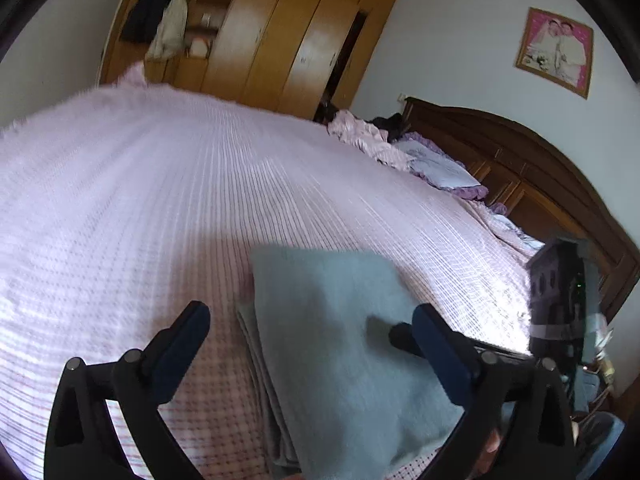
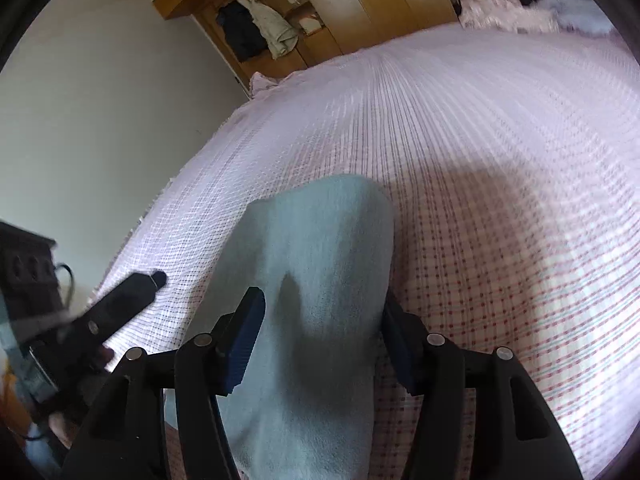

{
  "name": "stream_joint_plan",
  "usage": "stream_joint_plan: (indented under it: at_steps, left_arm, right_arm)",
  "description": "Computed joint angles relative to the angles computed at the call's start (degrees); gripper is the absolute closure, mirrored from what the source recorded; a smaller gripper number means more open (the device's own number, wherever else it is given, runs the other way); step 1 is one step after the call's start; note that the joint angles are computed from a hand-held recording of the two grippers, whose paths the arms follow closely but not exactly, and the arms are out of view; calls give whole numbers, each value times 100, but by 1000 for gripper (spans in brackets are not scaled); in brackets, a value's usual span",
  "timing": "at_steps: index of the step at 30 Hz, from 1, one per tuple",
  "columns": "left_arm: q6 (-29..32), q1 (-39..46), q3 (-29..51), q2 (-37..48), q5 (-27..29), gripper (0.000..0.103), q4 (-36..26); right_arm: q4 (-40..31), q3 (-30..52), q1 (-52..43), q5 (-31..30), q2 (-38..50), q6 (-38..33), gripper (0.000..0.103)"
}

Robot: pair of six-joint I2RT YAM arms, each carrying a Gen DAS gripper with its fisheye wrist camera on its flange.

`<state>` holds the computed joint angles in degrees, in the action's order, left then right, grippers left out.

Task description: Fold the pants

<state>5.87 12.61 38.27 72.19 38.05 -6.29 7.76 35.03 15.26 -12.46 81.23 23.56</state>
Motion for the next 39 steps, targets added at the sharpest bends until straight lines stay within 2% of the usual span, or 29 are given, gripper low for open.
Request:
stream_joint_plan:
  at_steps: [3,6,8,9,10,11,14,15,17,20,22,24,29,35,39]
  left_arm:
    - [199,-26,15,-307,-5,0,-161]
    - [300,-90,-87,-678,-173,0,-222]
    - [314,-187,-175,-924,-310,0,-280]
    - [320,-226,-242,-1042,-347,0,-281]
    - [370,-215,-307,-1136,-326,0,-295]
    - [392,-252,-404,-1262,-352,0,-292]
    - [391,-379,-824,-1552,-489,0,-53]
    - [408,-424,-954,-1556,-548,0,63]
    - [397,-623,-1237,-1362,-786,0,430]
    - [379,-775,-1568,-908,-911,0,965]
    - [351,-736,-1710,-767,-820,0,1228]
    - [290,-635,-1730,-640,-662,0,1352]
    - [212,-418,-1777,-464,-423,0,1549]
    - [283,-639,-1793,-516,-637,0,1538]
    - [268,-669,-1812,-560,-651,0,1574]
  right_arm:
    - [59,-341,141,542,-691,-260,31]
    - [480,-911,237,969,-1572,-490,27]
    - [1163,-1583,215,931,-2419,-741,21]
    - [1374,-1817,267,991,-2694,-846,14]
    - [1419,-2051,392,1173,-3132,-1010,7]
    - [1253,-2201,556,1411,-3551,-1144,5]
    - [688,-2396,971,1993,-4208,-1250,5]
    - [697,-2535,1033,2107,-4318,-1252,5]
    - [994,-2697,1101,2244,-4104,-1200,5]
    - [2195,-3037,764,1839,-2819,-1005,5]
    - [2231,-2737,730,1787,-2047,-847,5]
    - [2346,-2652,771,1765,-1729,-916,5]
    - [2244,-2599,1141,2181,-1752,-1050,5]
    - [2266,-2629,891,1902,-1786,-903,5]
    - [2187,-2564,897,1921,-1790,-911,5]
